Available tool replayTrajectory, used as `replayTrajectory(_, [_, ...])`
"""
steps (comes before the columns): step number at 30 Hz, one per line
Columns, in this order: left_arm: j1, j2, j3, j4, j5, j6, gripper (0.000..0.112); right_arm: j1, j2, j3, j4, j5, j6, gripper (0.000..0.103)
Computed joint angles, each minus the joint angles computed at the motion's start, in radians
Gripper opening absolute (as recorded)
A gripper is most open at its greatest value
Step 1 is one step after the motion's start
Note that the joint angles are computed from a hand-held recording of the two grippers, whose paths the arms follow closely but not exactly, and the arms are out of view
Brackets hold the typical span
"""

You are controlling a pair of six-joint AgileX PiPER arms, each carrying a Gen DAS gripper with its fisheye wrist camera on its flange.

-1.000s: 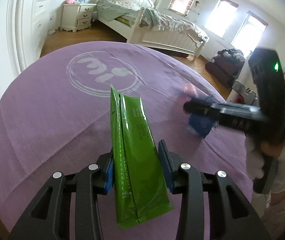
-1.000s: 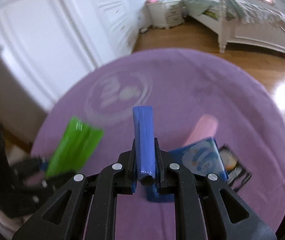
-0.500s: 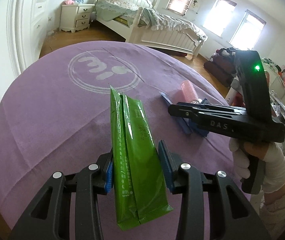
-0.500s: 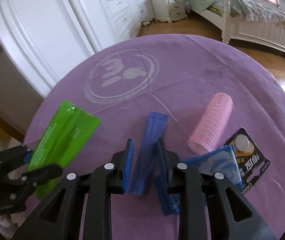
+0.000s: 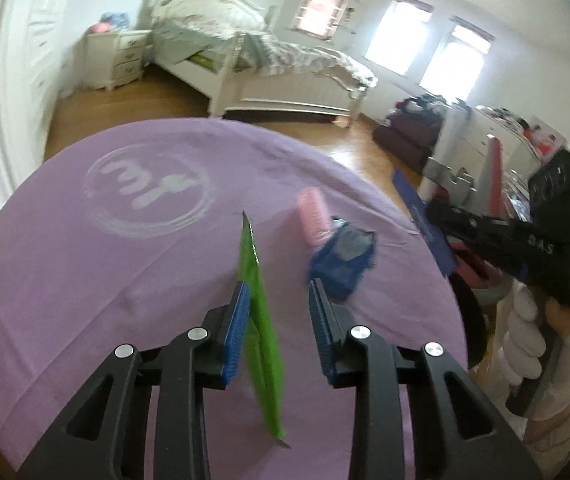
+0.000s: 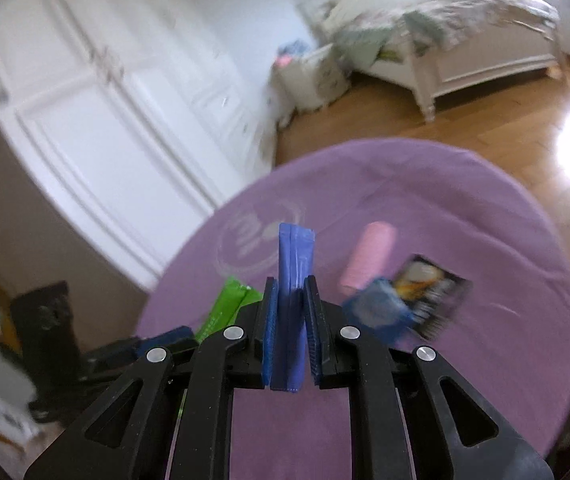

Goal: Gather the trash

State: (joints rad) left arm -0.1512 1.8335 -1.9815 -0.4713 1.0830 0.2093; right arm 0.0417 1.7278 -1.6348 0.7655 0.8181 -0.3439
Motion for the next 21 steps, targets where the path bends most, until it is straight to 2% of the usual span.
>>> replayTrajectory(3, [-0.052,0.049,-0.091,0.003,0.026,-0.001,0.025,-0.111,-0.127,0.179,0.087,-0.038,-0.052,0.014])
replayTrajectory(6, [-0.098,0.087,-0.155,0.056,0.042,-0.036,0.025,-0.222,-0.208,0.304,0.155,-0.041,-0.09,0.014])
replayTrajectory(8, [-0.109,0.126,-0.205,0.098,0.089,-0.066,0.025,-0.313,-0.263,0.391,0.196,-0.031,-0.125,0.014])
replayTrajectory(9, [-0.108,0.135,-0.204,0.114,0.1,-0.071,0.025,-0.358,-0.285,0.426,0.215,-0.018,-0.145,0.014])
replayTrajectory(12, [-0.112,0.071,-0.08,0.205,0.039,-0.102,0.027,-0.455,-0.321,0.493,0.25,0.024,-0.191,0.014])
replayTrajectory(13, [-0.104,0.062,-0.066,0.225,0.043,-0.12,0.027,-0.481,-0.327,0.512,0.261,0.04,-0.211,0.014])
replayTrajectory(16, [-0.056,0.024,0.001,0.186,0.039,-0.132,0.028,-0.523,-0.337,0.563,0.293,0.064,-0.259,0.014])
replayTrajectory(17, [-0.053,0.006,0.028,0.198,0.026,-0.133,0.033,-0.532,-0.329,0.565,0.302,0.073,-0.272,0.014])
replayTrajectory(18, [-0.06,-0.023,0.069,0.251,-0.002,-0.15,0.048,-0.538,-0.327,0.576,0.314,0.078,-0.288,0.014])
replayTrajectory(19, [-0.066,-0.038,0.09,0.289,-0.021,-0.162,0.058,-0.534,-0.322,0.586,0.325,0.08,-0.303,0.014])
replayTrajectory(20, [-0.076,-0.05,0.101,0.33,-0.032,-0.179,0.075,-0.524,-0.317,0.589,0.33,0.081,-0.311,0.014])
replayTrajectory(21, [-0.082,-0.063,0.12,0.367,-0.046,-0.191,0.08,-0.505,-0.315,0.586,0.329,0.073,-0.303,0.014])
